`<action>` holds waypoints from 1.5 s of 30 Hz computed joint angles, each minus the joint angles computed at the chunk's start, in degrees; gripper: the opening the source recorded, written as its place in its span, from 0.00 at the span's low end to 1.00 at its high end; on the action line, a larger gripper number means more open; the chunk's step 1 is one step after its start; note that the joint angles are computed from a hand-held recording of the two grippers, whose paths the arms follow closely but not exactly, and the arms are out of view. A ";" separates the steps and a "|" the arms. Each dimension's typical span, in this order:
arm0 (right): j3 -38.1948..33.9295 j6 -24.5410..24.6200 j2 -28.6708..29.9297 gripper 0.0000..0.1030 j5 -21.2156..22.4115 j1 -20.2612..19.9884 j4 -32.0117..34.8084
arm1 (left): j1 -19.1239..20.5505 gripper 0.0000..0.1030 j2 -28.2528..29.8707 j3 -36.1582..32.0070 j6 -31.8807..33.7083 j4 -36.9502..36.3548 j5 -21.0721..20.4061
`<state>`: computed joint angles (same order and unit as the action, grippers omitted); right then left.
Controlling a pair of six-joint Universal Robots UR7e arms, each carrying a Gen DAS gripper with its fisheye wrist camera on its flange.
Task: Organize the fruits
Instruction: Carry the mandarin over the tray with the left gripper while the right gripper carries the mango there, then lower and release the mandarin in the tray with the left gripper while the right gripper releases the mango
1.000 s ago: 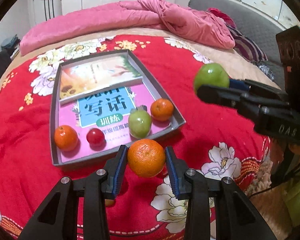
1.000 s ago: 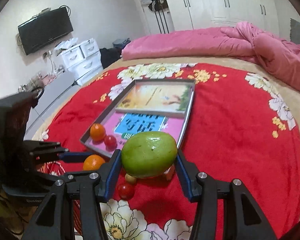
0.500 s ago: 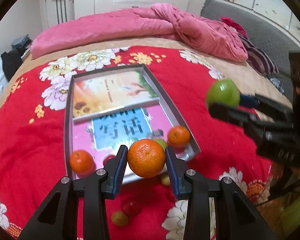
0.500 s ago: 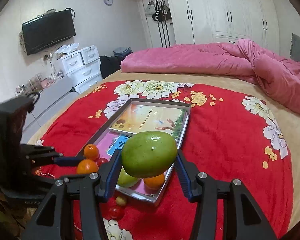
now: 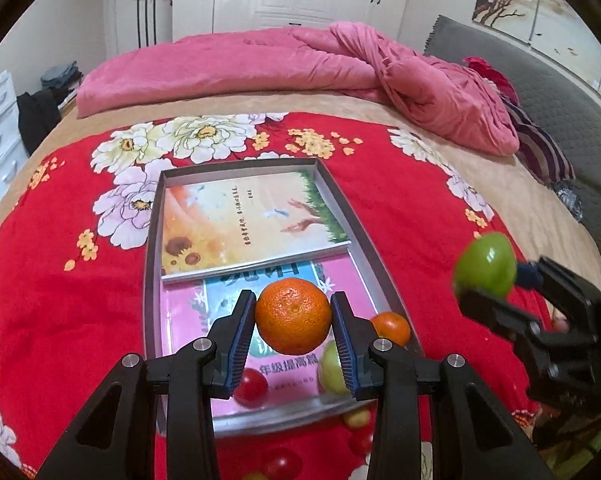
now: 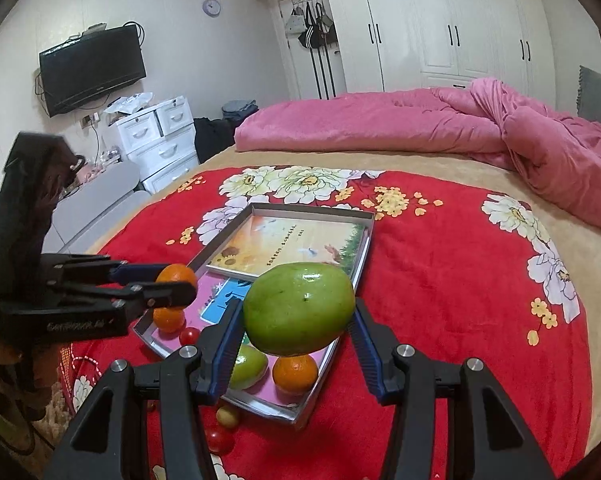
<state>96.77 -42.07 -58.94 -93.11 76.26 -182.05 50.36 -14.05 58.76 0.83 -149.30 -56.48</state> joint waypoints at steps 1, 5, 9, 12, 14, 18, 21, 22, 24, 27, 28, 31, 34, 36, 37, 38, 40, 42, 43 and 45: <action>0.10 -0.08 0.03 0.51 0.04 -0.08 -0.22 | 0.21 0.39 0.56 -1.00 -0.29 0.76 0.12; 0.52 0.58 0.00 0.51 -0.27 -0.52 0.14 | 0.73 0.39 2.15 -3.53 -1.09 3.40 0.12; 0.33 0.97 0.34 0.51 -0.64 -0.79 0.49 | 1.05 0.39 3.26 -4.85 -1.52 5.50 0.39; 0.31 0.90 0.70 0.51 -1.13 -0.87 1.10 | 1.38 0.39 3.83 -5.58 -2.07 7.27 0.45; 0.17 0.79 1.02 0.51 -1.54 -0.80 1.68 | 1.61 0.39 4.17 -5.92 -2.34 8.04 0.42; 0.27 -0.86 1.81 0.51 -2.52 -0.40 2.17 | 2.00 0.39 4.90 -6.96 -2.41 9.65 0.42; 0.19 -1.95 2.43 0.51 -3.12 -0.13 2.62 | 2.27 0.39 5.52 -7.96 -2.58 10.75 0.45; 0.09 -2.13 2.63 0.51 -3.36 -0.06 3.08 | 2.37 0.39 5.68 -8.24 -2.62 11.14 0.36; 0.06 -2.61 2.98 0.51 -3.96 0.04 3.51 | 2.52 0.39 6.11 -8.88 -2.59 11.81 0.47; -0.15 -3.07 3.38 0.51 -4.91 0.15 5.00 | 2.70 0.39 6.44 -9.42 -2.74 12.40 0.34; -0.10 -3.24 3.47 0.51 -5.23 0.22 5.19 | 2.75 0.39 6.55 -9.62 -2.67 12.41 0.28; -0.05 -4.10 3.85 0.51 -6.29 0.43 5.82 | 2.87 0.39 6.90 -10.24 -2.65 12.66 0.53; 0.19 -4.48 4.10 0.51 -6.72 0.53 5.95 | 3.00 0.39 7.08 -10.61 -2.76 12.89 0.52; 0.13 -4.73 4.34 0.51 -7.03 0.60 5.96 | 3.05 0.39 7.14 -10.75 -2.64 13.07 0.47; 0.05 -4.62 4.41 0.51 -7.07 0.59 6.30 | 3.03 0.39 7.19 -10.75 -2.44 13.03 0.53; -0.02 -4.55 4.48 0.51 -7.05 0.58 6.36 | 3.00 0.39 7.31 -10.83 -2.30 13.14 0.67; -0.16 -4.43 4.58 0.51 -6.96 0.58 6.38 | 2.94 0.39 7.56 -10.99 -2.13 13.31 1.08; -0.32 -4.29 4.69 0.51 -6.91 0.52 6.39 | 3.02 0.39 7.59 -11.02 -2.26 13.66 0.90; -0.41 -4.45 4.82 0.51 -7.03 0.53 6.11 | 3.02 0.39 7.65 -11.09 -2.24 13.79 0.91; -0.45 -4.89 5.13 0.51 -7.42 0.56 5.15 | 2.95 0.39 7.81 -11.15 -2.04 13.97 1.13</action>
<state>96.32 -46.95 -53.80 -100.53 76.81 -176.90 53.30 -6.24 47.61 -1.21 -135.33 -55.35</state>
